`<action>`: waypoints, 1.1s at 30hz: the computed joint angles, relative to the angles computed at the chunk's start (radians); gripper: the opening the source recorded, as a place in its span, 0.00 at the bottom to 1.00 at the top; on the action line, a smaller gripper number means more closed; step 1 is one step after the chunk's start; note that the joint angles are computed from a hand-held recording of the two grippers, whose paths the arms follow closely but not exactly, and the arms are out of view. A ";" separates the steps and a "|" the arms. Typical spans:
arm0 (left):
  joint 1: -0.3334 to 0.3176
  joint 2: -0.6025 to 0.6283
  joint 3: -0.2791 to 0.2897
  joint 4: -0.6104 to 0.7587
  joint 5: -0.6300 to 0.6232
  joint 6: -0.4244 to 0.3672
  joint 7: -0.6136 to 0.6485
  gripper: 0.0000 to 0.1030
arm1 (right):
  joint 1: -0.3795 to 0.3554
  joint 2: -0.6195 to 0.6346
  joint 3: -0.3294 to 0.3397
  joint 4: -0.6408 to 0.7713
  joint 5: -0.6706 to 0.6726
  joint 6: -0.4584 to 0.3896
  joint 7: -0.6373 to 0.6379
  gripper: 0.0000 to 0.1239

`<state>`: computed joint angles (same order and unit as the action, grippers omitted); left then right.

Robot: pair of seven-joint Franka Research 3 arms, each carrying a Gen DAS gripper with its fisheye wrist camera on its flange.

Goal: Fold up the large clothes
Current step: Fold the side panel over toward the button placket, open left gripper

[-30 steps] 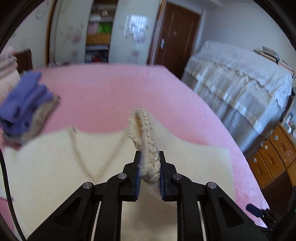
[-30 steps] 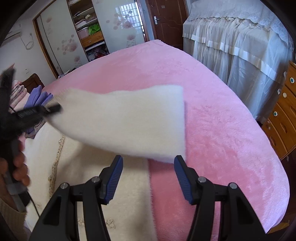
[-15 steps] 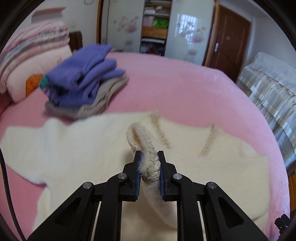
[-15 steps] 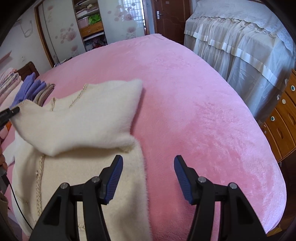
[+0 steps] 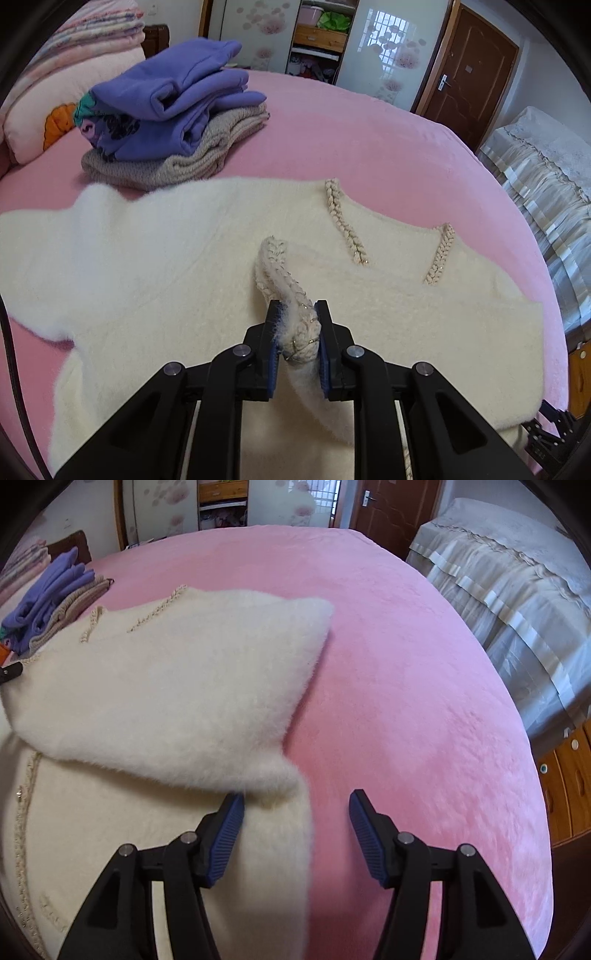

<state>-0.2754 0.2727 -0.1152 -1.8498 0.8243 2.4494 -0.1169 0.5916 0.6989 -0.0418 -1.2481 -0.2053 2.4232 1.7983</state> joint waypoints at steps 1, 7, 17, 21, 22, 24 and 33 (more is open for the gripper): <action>0.010 -0.008 -0.001 -0.020 -0.013 0.032 -0.005 0.15 | -0.001 0.024 0.001 0.034 0.001 -0.013 -0.007 0.53; 0.017 -0.015 -0.005 -0.056 -0.046 0.040 0.014 0.16 | -0.047 0.026 0.039 0.017 0.096 0.073 0.003 0.29; 0.022 0.030 -0.005 -0.058 -0.103 0.050 0.103 0.21 | -0.051 -0.021 0.023 -0.085 0.167 0.112 0.128 0.25; 0.056 0.010 -0.004 -0.105 -0.151 0.173 0.142 0.37 | -0.021 -0.029 0.000 -0.046 0.083 0.016 0.093 0.37; 0.066 0.002 -0.003 -0.125 -0.161 0.223 0.153 0.41 | -0.022 -0.048 0.002 -0.064 0.072 0.015 0.081 0.40; 0.085 -0.005 -0.007 -0.148 -0.198 0.285 0.205 0.44 | -0.052 -0.095 0.034 -0.114 0.092 0.030 0.027 0.42; 0.150 -0.016 -0.014 -0.191 -0.379 0.437 0.464 0.44 | -0.109 -0.104 0.074 -0.042 0.200 0.036 -0.056 0.50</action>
<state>-0.1255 0.2565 -0.1292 -2.0406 0.4454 2.8865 0.3466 0.4831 0.5953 0.0320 -1.2899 -0.0052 2.4591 1.7426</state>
